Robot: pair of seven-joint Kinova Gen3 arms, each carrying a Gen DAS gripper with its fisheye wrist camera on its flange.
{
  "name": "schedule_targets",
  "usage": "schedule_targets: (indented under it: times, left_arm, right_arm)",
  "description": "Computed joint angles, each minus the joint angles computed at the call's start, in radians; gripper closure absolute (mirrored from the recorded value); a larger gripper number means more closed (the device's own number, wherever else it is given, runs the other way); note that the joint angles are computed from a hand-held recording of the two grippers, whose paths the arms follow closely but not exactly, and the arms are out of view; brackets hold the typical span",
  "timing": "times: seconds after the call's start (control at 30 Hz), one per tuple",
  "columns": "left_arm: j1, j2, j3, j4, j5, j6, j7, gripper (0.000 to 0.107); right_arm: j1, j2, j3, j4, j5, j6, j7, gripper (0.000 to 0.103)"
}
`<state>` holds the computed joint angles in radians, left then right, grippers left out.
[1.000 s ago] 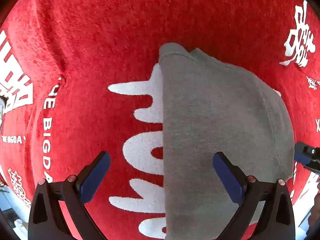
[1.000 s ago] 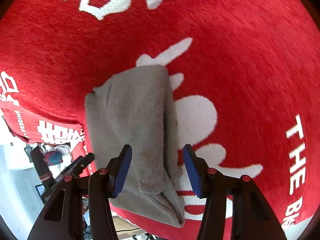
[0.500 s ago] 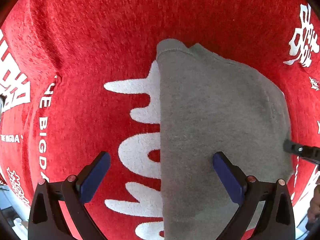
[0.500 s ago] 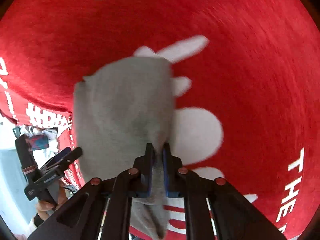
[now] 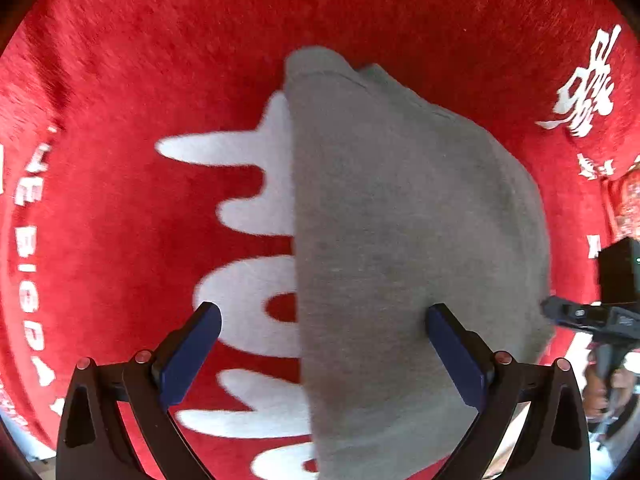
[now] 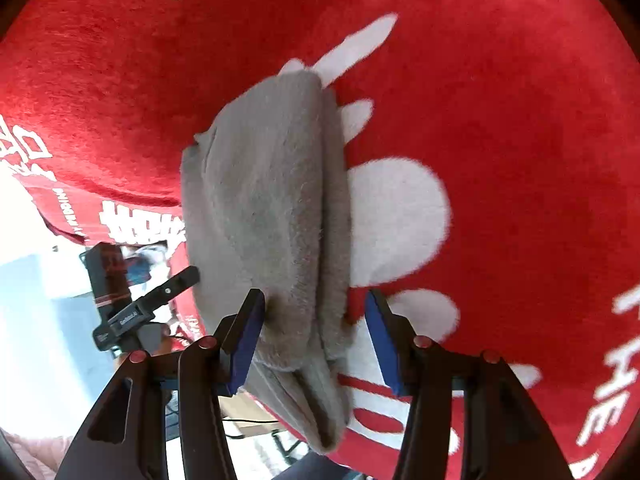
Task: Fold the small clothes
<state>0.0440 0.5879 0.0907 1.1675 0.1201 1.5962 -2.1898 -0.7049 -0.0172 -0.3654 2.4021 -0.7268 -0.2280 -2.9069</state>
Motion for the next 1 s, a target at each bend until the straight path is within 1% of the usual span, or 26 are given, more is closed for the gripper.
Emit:
schedule_targets:
  times: [0.03, 0.07, 0.1, 0.17, 0.27, 0.3, 0.33, 0.37, 0.4, 0.43, 0.47, 0.5, 0.53, 0.57, 0.6, 0.63, 0.67, 0.73, 0.8, 0.9, 1.0]
  left_arm:
    - [-0.01, 0.006, 0.012, -0.001, 0.01, 0.018, 0.005, 0.005]
    - [-0.011, 0.031, 0.006, -0.019, 0.036, 0.051, 0.003, 0.005]
    - [-0.018, 0.055, 0.017, -0.032, 0.05, 0.079, 0.014, 0.005]
    - [-0.009, 0.075, 0.016, -0.033, 0.067, 0.093, 0.031, 0.005]
    - [-0.004, 0.055, 0.027, 0.005, 0.08, 0.046, 0.009, 0.005]
    - [0.004, 0.049, 0.025, 0.017, 0.075, 0.031, 0.007, 0.005]
    - [0.014, 0.038, 0.021, 0.037, 0.065, 0.004, 0.008, 0.005]
    - [0.014, 0.029, 0.02, 0.051, 0.063, -0.011, 0.004, 0.004]
    - [0.014, 0.024, 0.02, 0.058, 0.062, -0.017, 0.002, 0.005]
    - [0.012, 0.021, 0.02, 0.06, 0.063, -0.02, -0.002, 0.006]
    - [0.008, 0.008, 0.02, 0.072, 0.066, -0.028, -0.003, 0.009]
    - [0.003, 0.001, 0.02, 0.076, 0.072, -0.036, -0.005, 0.017]
    - [-0.009, -0.015, 0.022, 0.092, 0.086, -0.05, -0.014, 0.026]
    - [-0.022, -0.029, 0.024, 0.105, 0.098, -0.061, -0.029, 0.031]
    - [-0.036, -0.038, 0.028, 0.11, 0.11, -0.062, -0.049, 0.042]
    - [-0.05, -0.046, 0.03, 0.111, 0.122, -0.058, -0.068, 0.051]
    - [-0.064, -0.052, 0.032, 0.107, 0.134, -0.046, -0.086, 0.055]
    - [-0.08, -0.058, 0.031, 0.093, 0.148, -0.024, -0.108, 0.057]
    - [-0.099, -0.063, 0.028, 0.078, 0.164, 0.008, -0.127, 0.057]
    - [-0.135, -0.055, 0.023, 0.013, 0.187, 0.083, -0.149, 0.057]
    - [-0.182, -0.053, 0.018, -0.065, 0.205, 0.169, -0.183, 0.057]
  right_arm:
    - [0.042, 0.022, -0.046, 0.002, 0.041, -0.041, -0.03, 0.047]
    - [0.085, 0.042, -0.093, 0.007, 0.081, -0.077, -0.062, 0.047]
    - [0.131, 0.06, -0.139, 0.014, 0.122, -0.115, -0.092, 0.045]
    - [0.224, 0.092, -0.216, 0.023, 0.203, -0.172, -0.135, 0.045]
    - [0.356, 0.153, -0.311, 0.01, 0.325, -0.225, -0.156, 0.042]
    - [0.377, 0.174, -0.321, 0.004, 0.363, -0.238, -0.16, 0.041]
    - [0.38, 0.181, -0.316, -0.001, 0.384, -0.238, -0.173, 0.041]
    - [0.364, 0.182, -0.297, -0.007, 0.389, -0.235, -0.178, 0.041]
    - [0.363, 0.187, -0.296, -0.019, 0.378, -0.228, -0.169, 0.041]
    - [0.376, 0.192, -0.313, -0.033, 0.351, -0.211, -0.145, 0.042]
    - [0.408, 0.193, -0.349, -0.05, 0.314, -0.184, -0.11, 0.046]
    - [0.435, 0.201, -0.384, -0.062, 0.275, -0.171, -0.076, 0.068]
    - [0.444, 0.205, -0.404, -0.071, 0.234, -0.174, -0.049, 0.069]
    - [0.436, 0.201, -0.405, -0.077, 0.194, -0.177, -0.018, 0.069]
    - [0.413, 0.199, -0.389, -0.092, 0.153, -0.177, 0.016, 0.07]
    - [0.37, 0.188, -0.355, -0.103, 0.112, -0.18, 0.04, 0.07]
    - [0.324, 0.177, -0.317, -0.114, 0.072, -0.183, 0.058, 0.07]
    - [0.231, 0.159, -0.252, -0.13, -0.01, -0.209, 0.09, 0.07]
    - [0.139, 0.142, -0.171, -0.17, -0.091, -0.192, 0.155, 0.07]
    - [0.0, 0.119, -0.055, -0.217, -0.213, -0.175, 0.263, 0.07]
    - [-0.133, 0.136, 0.046, -0.294, -0.335, -0.18, 0.385, 0.07]
